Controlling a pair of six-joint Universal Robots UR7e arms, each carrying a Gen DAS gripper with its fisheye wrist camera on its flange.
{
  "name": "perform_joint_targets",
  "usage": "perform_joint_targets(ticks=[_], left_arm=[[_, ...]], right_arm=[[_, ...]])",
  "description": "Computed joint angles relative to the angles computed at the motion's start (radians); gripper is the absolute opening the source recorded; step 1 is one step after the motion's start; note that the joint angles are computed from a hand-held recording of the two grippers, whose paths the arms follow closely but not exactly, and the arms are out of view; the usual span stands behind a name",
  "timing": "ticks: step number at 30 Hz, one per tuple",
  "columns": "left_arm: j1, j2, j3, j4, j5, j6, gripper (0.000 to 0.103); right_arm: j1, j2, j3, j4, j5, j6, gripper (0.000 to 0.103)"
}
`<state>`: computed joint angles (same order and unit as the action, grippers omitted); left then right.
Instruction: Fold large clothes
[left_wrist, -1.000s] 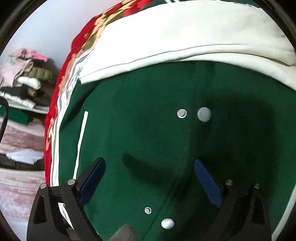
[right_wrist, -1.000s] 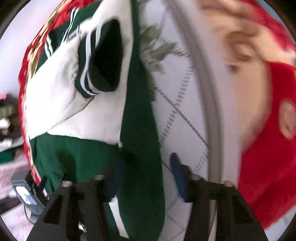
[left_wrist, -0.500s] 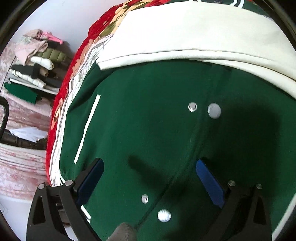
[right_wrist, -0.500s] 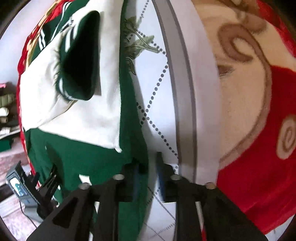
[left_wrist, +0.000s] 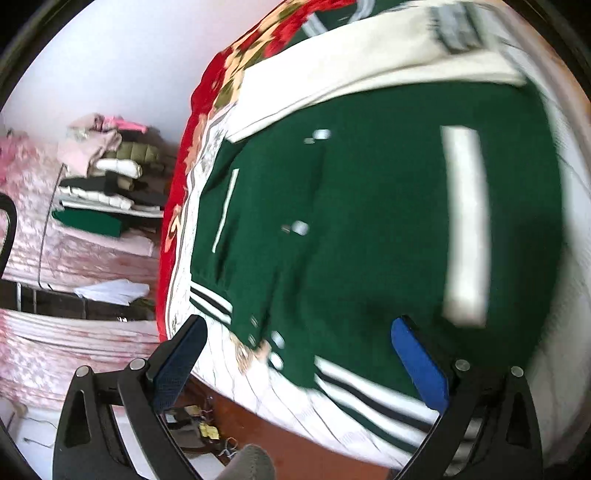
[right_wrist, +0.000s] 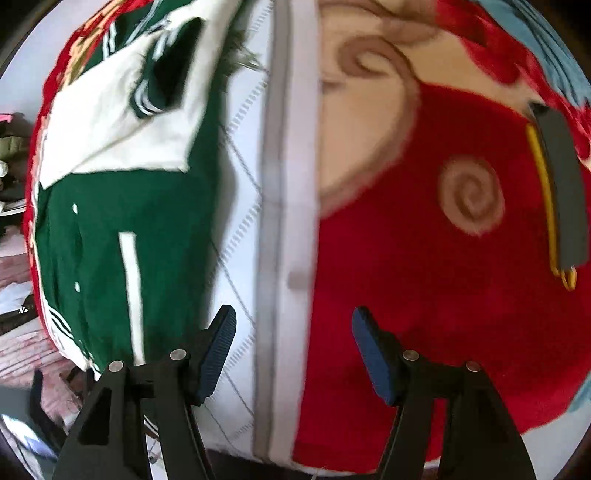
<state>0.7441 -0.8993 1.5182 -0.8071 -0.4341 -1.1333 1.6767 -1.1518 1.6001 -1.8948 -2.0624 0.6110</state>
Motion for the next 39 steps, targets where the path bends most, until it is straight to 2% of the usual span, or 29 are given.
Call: perform_joint_targets(ticks=[4,6,8,11,16,20,22,24,25,26,27,28,29,32,36,37,38,39], left_arm=[[-0.065,0.007,0.094,-0.139,-0.105,0.074,0.103],[-0.078,0.021,0.128,-0.197,-0.131,0.102,0.103],[-0.078,0.05,0.145,-0.211,-0.127,0.104,0.103],[-0.048,0.114,0.121,-0.123,-0.094,0.027,0.103],[0.022,0.202,-0.026,0.175,0.012,-0.245,0.103],[0.077,0.241,-0.144,0.343,0.042,-0.376,0.103],[0.083,0.241,-0.171,0.338,0.046,-0.386,0.102],[0.086,0.214,-0.166,0.262,0.06,-0.324,0.089],[0.086,0.193,-0.149,0.19,0.06,-0.26,0.073],[0.085,0.172,-0.13,0.106,0.056,-0.186,0.056],[0.083,0.156,-0.112,0.036,0.053,-0.128,0.047],[0.081,0.14,-0.093,-0.049,0.042,-0.055,0.031],[0.079,0.133,-0.085,-0.093,0.035,-0.016,0.023],[0.081,0.128,-0.088,-0.138,0.028,0.038,0.018],[0.083,0.12,-0.084,-0.187,0.021,0.101,0.014],[0.082,0.119,-0.084,-0.186,0.025,0.109,0.012],[0.08,0.113,-0.08,-0.197,0.027,0.125,0.011],[0.078,0.107,-0.075,-0.215,0.026,0.142,0.01]], right_arm=[[0.001,-0.027,0.02,0.053,-0.024,0.044,0.067],[-0.014,-0.054,0.028,0.077,-0.045,0.041,0.067],[-0.028,-0.078,0.033,0.1,-0.069,0.038,0.067],[-0.044,-0.1,0.04,0.104,-0.085,0.039,0.067],[-0.069,-0.074,0.039,0.022,-0.081,-0.001,0.067],[-0.1,-0.073,0.069,-0.157,0.004,-0.08,0.067],[-0.125,-0.072,0.092,-0.304,0.107,-0.143,0.067],[-0.165,-0.066,0.118,-0.472,0.262,-0.193,0.067],[-0.181,-0.067,0.126,-0.523,0.318,-0.202,0.068],[-0.197,-0.052,0.132,-0.586,0.374,-0.2,0.075],[-0.217,-0.035,0.133,-0.653,0.434,-0.189,0.079],[-0.231,-0.023,0.134,-0.7,0.474,-0.178,0.082],[-0.244,-0.005,0.133,-0.748,0.517,-0.167,0.082],[-0.272,0.063,0.108,-0.852,0.628,-0.134,0.082],[-0.278,0.143,0.049,-0.907,0.678,-0.111,0.082],[-0.265,0.177,0.037,-0.941,0.672,-0.094,0.062],[-0.26,0.189,0.023,-0.934,0.653,-0.084,0.03],[-0.254,0.215,0.001,-0.922,0.642,-0.064,0.028]])
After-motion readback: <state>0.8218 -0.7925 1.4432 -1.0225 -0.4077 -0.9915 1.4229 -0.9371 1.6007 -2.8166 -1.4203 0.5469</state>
